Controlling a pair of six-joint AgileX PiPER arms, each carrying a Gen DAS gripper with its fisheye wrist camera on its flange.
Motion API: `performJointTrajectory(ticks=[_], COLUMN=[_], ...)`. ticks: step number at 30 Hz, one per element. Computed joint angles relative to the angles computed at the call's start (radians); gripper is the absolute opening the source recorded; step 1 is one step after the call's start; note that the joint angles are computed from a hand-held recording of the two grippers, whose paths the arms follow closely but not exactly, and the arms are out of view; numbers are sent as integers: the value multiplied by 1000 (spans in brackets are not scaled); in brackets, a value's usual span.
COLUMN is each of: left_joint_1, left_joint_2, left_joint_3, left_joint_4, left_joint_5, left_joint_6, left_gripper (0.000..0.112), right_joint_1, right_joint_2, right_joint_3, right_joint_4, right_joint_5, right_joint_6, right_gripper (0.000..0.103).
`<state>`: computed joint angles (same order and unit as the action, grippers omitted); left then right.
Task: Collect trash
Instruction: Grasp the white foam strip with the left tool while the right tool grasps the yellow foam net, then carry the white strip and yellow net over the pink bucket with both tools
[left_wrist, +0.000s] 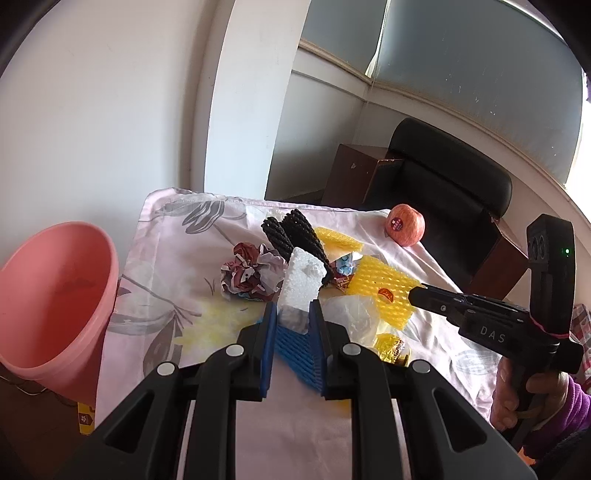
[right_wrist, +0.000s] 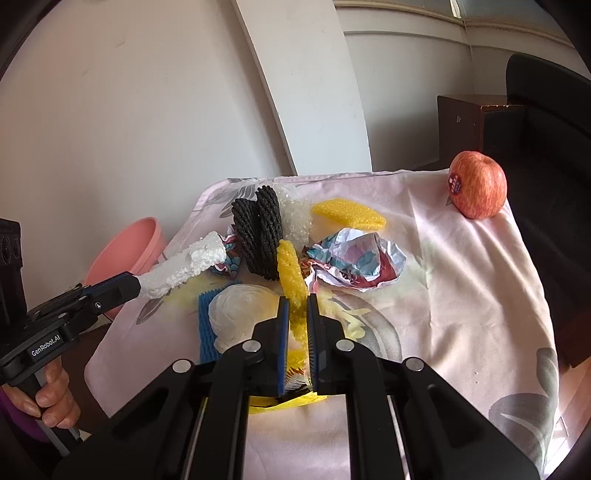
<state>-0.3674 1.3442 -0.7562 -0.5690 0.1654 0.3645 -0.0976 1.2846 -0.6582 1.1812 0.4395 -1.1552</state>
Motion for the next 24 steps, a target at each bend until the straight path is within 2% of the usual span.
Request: performJointTrajectory(ticks=[9,14,22,24], left_joint_1=[36,80,149,161], left_joint_2=[-98,-147,-219,-233], left_joint_3=[51,81,127,139], left_joint_4=[17,28,220,309], left_joint_5=[-11,-15,-21,-27], left_joint_6=[-35,-59,-253,-341], left_gripper=[17,17,17,17], right_joint_1=[14,84,242,278], right_joint_2=[-98,-103,-59,-36], right_joint_3=[-4,-36,-111,-133], right_joint_4=[-47,-64,-118,-124], right_joint_5=[27,11,-50,-67], right_joint_6=[76,112,185,194], right_gripper=[10,10,10,10])
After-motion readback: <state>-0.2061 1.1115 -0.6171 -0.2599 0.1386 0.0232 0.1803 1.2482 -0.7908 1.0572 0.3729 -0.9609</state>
